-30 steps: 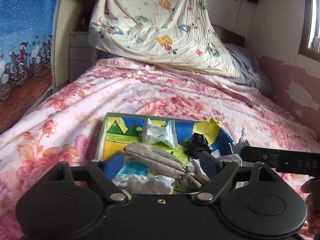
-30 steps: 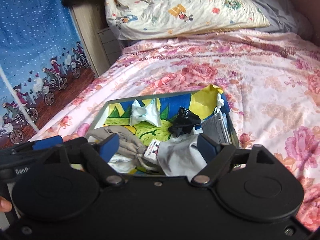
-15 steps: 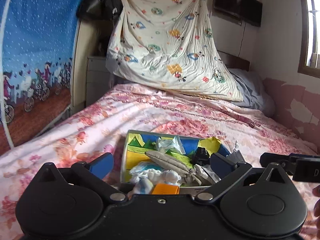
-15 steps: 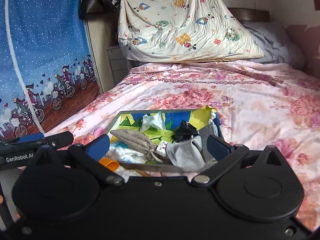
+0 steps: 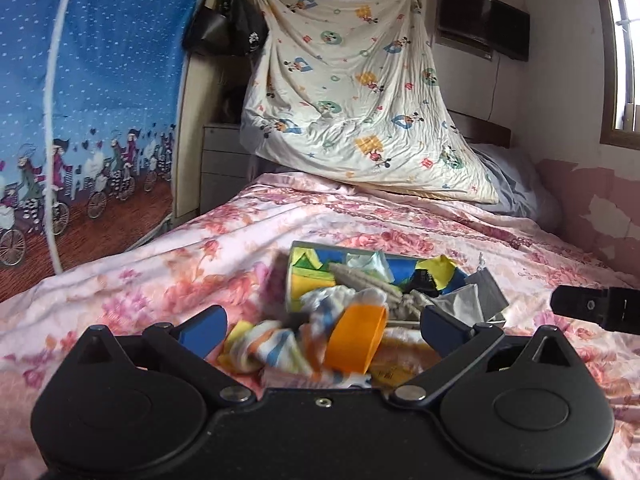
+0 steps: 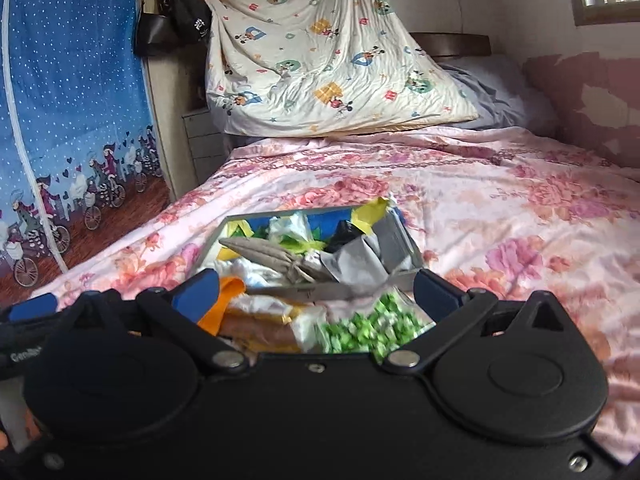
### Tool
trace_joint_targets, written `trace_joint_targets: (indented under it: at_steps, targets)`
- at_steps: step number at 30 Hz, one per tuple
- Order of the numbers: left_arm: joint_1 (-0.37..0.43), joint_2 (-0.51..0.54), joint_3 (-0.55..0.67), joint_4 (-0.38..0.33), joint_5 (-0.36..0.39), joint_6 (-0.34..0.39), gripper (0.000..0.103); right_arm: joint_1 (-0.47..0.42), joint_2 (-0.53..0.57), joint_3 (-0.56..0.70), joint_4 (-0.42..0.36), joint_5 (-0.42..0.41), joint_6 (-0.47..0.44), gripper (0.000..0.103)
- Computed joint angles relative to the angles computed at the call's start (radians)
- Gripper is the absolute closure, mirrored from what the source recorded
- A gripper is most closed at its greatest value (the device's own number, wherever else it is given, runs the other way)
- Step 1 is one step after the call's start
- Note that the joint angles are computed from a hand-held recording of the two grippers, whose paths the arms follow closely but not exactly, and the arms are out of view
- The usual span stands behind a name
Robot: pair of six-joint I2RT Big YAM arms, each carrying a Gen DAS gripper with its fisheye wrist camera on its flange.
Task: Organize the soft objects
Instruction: 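Withdraw both tools from the tray back over the pile, then move the right tool to the orange silicone cup while the left tool approaches the striped cloth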
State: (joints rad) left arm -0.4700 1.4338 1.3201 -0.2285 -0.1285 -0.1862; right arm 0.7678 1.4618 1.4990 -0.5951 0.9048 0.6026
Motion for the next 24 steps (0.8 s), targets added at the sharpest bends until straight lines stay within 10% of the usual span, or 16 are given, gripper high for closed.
trace_joint_targets:
  at_steps: [14,24]
  targets:
    - [0.021,-0.112,-0.216,0.129,-0.001,0.020,0.001,0.128,-0.005,-0.096,-0.056,0.126,0.179,0.000]
    - [0.045,-0.105,-0.217,0.054,0.039,0.066,0.001,0.198,0.036,-0.113,-0.029,0.136,0.134,0.001]
